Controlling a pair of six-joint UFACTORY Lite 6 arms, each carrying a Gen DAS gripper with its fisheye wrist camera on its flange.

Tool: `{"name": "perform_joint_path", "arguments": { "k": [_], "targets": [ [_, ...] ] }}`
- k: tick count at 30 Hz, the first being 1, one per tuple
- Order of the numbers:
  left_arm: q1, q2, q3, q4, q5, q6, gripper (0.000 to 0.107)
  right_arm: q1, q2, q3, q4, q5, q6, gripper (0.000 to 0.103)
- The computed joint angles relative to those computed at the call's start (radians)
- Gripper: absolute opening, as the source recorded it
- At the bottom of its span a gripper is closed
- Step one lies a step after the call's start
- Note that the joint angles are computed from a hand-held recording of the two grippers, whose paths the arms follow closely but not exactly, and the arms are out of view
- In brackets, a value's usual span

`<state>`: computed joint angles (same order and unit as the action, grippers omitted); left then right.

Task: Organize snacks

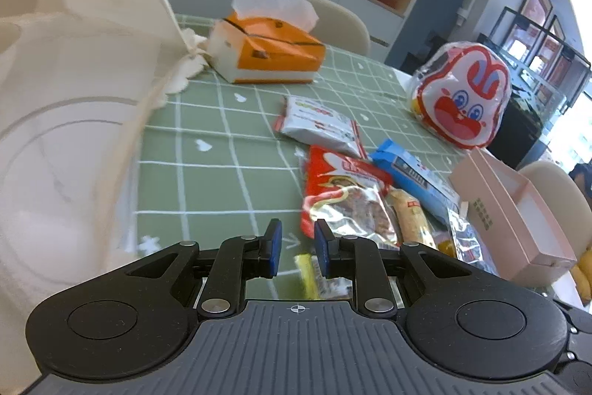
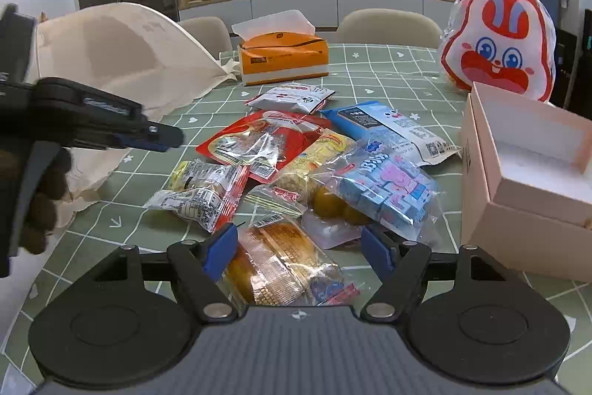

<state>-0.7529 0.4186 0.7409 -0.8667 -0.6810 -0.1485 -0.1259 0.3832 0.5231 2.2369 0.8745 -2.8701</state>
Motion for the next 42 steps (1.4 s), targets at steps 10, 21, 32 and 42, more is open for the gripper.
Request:
{"name": "perform_joint_path", "arguments": {
  "k": [10, 21, 32, 42],
  "targets": [
    [-0.065, 0.066, 0.05, 0.067, 0.055, -0.051, 0.025, -0.083, 0.017, 0.012, -0.049, -0.001, 0.068, 0.077],
    [-0.334, -0.032, 0.068, -0.386, -0.005, 0.6, 0.03, -0.102, 0.022, 0.013, 0.002, -0.003, 0.061, 0.079],
    [-0.412, -0.007, 0.195, -0.601, 0.009, 1.077, 0.031, -0.161, 0.061, 0.067, -0.025, -0.028, 0.147, 0.079],
    [-0.442, 0.182, 0.398, -0.842, -0.007, 1.472, 0.034, -0.178, 0.032, 0.074, -0.21, -0.027, 0.229, 0.079]
  ]
}}
